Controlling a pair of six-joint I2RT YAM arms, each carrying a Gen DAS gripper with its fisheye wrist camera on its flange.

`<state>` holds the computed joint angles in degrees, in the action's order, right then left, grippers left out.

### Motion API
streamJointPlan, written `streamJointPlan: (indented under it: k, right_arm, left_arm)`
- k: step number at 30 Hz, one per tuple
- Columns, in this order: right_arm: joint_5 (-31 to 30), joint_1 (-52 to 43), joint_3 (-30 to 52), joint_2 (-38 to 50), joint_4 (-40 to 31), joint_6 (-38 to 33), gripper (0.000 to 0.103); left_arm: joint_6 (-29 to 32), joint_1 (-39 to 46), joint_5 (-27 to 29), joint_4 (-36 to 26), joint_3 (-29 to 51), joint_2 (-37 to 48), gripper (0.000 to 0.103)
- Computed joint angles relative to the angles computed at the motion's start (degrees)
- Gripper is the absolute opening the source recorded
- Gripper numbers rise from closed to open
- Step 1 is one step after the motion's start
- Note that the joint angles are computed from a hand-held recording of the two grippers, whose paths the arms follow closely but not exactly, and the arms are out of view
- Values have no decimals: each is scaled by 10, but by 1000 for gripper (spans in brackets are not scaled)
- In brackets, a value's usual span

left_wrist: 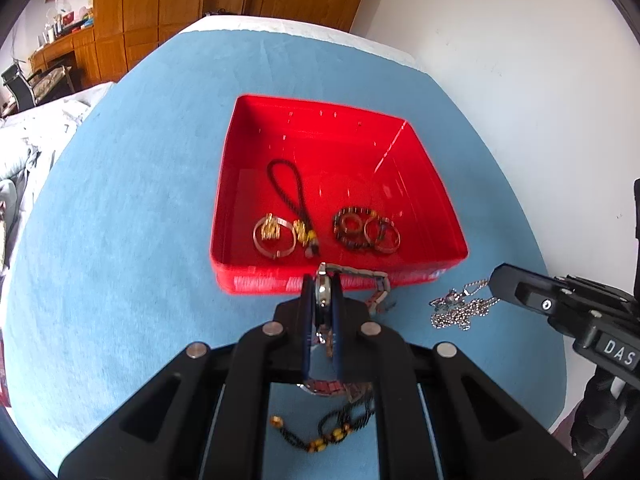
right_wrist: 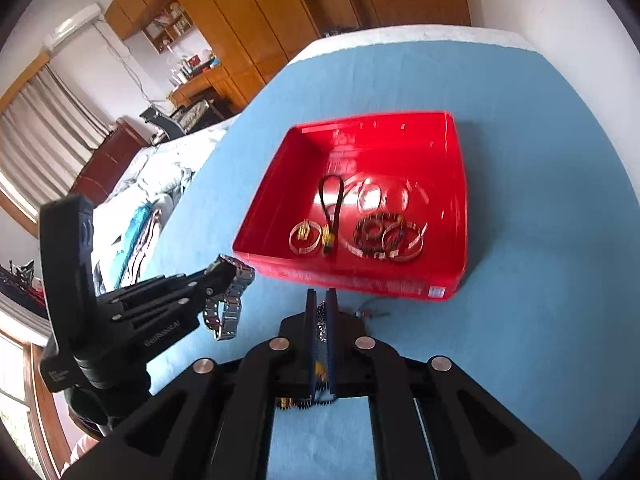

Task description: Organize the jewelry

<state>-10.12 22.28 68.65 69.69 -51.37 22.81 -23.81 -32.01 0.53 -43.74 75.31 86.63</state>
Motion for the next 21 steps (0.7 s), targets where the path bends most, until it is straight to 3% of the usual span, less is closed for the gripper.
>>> streamJointPlan:
  k: [12,21]
  right_arm:
    - [-16,-60,121,171,33,-23,4]
    - [-12,-85,156,280,57,-35,4]
  left_arm:
    - [20,33,22,-36,214,198,6]
    - [25,44,5,-71,343,341,6]
